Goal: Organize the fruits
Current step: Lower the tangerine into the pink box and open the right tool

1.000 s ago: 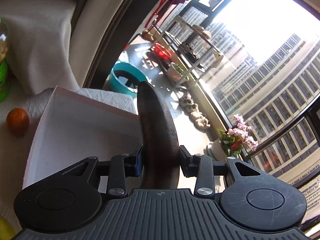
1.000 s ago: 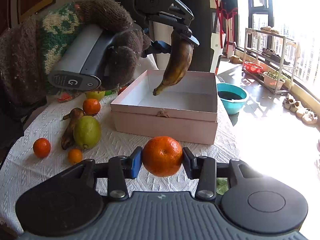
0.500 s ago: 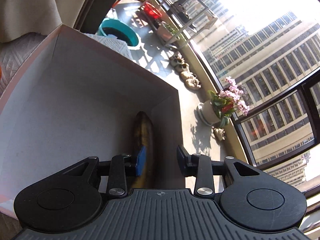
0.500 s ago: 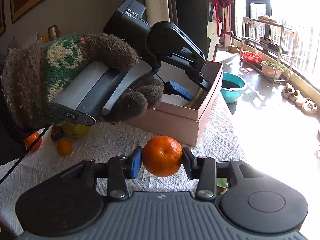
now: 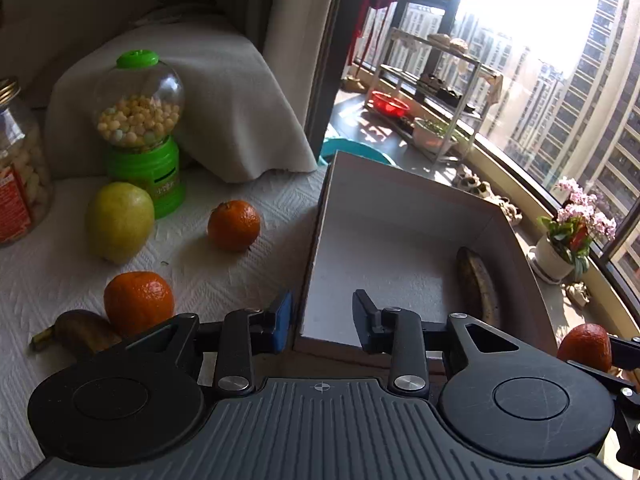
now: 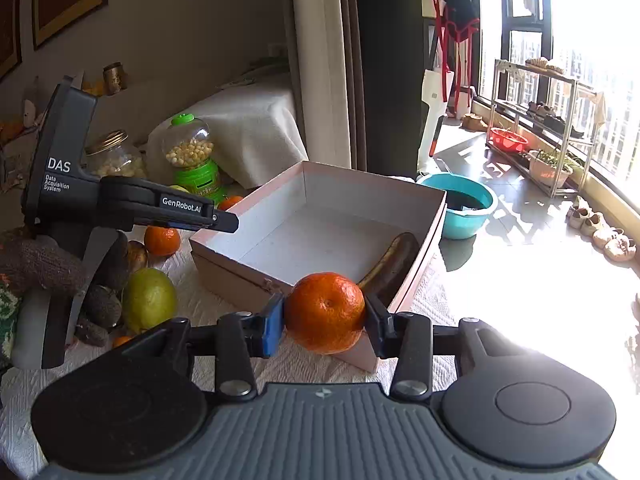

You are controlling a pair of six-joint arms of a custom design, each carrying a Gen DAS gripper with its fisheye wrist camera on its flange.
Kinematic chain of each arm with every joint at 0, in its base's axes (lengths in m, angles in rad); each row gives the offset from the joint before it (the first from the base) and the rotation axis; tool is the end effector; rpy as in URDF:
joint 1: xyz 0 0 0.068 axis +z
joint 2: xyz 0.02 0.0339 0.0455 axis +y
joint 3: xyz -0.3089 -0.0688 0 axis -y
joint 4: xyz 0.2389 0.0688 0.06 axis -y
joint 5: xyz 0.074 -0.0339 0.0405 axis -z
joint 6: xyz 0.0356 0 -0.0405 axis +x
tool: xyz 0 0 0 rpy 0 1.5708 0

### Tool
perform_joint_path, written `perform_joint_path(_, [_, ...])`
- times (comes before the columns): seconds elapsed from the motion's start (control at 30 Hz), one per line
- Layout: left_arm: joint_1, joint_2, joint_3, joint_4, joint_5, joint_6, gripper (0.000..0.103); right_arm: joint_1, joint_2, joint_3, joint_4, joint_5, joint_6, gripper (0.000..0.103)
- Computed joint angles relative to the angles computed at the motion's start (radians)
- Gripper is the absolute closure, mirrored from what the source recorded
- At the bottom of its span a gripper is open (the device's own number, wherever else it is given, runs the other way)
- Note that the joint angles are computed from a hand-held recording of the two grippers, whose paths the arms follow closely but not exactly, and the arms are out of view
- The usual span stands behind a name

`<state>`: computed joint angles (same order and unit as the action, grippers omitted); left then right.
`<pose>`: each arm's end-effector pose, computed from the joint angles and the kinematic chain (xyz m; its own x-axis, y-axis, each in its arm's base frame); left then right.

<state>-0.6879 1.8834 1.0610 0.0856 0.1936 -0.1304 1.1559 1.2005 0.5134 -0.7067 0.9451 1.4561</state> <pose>0.3064 -0.2607 0.2000 -0.6100 0.3362 -0.7175 0.6594 0.7175 -0.2245 0.0859 0.1235 0.2029 -0.5207 0.2612 -0.8128 0.3394 0.9369 0.0836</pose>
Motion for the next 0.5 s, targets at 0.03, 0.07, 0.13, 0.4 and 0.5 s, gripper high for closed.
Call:
perform_joint_path(0.03, [-0.002, -0.008, -0.025, 0.021, -0.003, -0.003, 0.066, -0.077, -0.046, -0.014, 0.073, -0.017, -0.131, 0.061])
perform_joint_path(0.07, [-0.001, -0.020, -0.049, 0.039, 0.003, -0.011, 0.066, -0.142, -0.083, -0.026, 0.138, -0.042, -0.235, 0.061])
perform_joint_path(0.13, [0.015, -0.041, -0.065, 0.020, 0.055, -0.031, 0.063, -0.299, -0.145, -0.056, 0.289, -0.127, -0.450, 0.061])
perform_joint_path(0.4, [0.135, -0.192, -0.284, 0.092, 0.298, -0.035, 0.065, -0.445, -0.070, -0.058, 0.424, -0.118, -0.537, 0.045])
perform_joint_path(0.5, [0.191, -0.284, -0.383, 0.138, 0.285, 0.010, 0.065, -0.318, -0.018, -0.053, 0.391, -0.058, -0.403, 0.041])
